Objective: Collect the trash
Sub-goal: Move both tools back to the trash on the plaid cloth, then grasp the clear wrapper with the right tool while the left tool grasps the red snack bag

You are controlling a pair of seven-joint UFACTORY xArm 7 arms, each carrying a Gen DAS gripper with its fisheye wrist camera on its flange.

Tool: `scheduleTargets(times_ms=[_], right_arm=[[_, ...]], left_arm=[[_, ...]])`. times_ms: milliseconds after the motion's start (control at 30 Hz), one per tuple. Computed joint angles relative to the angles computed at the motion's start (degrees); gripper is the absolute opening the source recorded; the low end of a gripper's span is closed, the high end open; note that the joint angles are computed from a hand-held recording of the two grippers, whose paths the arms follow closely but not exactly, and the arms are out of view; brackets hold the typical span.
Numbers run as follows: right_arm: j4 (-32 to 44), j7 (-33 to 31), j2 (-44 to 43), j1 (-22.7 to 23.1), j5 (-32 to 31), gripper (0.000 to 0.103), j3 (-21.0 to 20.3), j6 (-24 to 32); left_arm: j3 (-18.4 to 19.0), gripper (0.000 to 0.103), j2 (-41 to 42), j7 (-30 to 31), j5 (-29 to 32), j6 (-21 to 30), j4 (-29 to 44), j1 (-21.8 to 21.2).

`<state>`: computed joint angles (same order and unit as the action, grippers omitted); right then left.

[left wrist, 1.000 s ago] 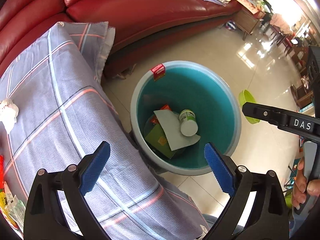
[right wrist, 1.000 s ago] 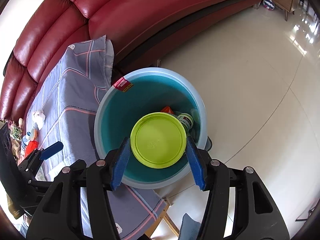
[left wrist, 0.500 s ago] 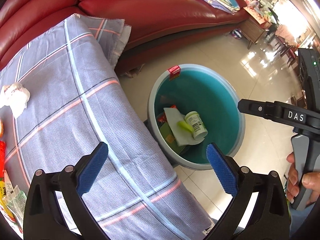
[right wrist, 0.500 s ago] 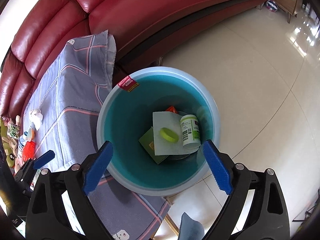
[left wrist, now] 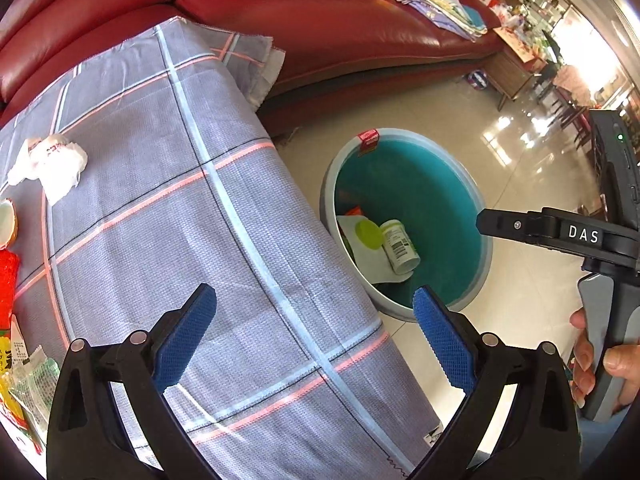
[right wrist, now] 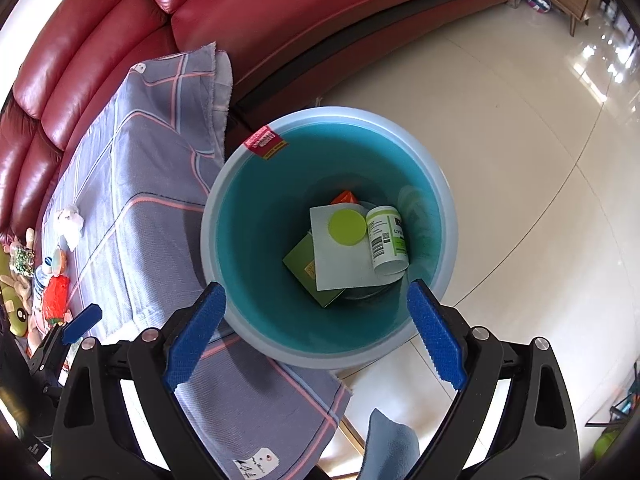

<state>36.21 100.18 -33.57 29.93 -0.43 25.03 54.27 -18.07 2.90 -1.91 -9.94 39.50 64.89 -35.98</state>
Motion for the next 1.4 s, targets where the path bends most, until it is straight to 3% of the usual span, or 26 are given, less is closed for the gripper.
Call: scheduleTargets(times_ms=[433, 767, 1100, 1400], right_arm=[[15.0, 1.3, 14.6, -0.2, -7.5, 0.088, 2.3, 1.7], [32.3, 1.1, 32.7, 5.8, -16.6, 0.088, -0.2, 1.7], [53.7, -6.1, 51.4, 14.7, -19.0, 0.088, -5.6, 2.7], [75.1, -16.1, 68.6, 21.2, -14.9, 0.088, -10.0, 2.7]], left_arm=[[3.4, 0.099, -11.8, 5.1, -7.3, -1.0, -10.2, 3.2], [9.1, 0.099, -23.9, 8.6, -8.3, 0.3, -19.6, 8.2], [15.7, 0.099, -33.7, 13.3, -6.7, 0.4, -27.0, 15.9], [20.4, 0.099, -34.6, 19.1, -9.5, 1.4, -29.3, 19.9]])
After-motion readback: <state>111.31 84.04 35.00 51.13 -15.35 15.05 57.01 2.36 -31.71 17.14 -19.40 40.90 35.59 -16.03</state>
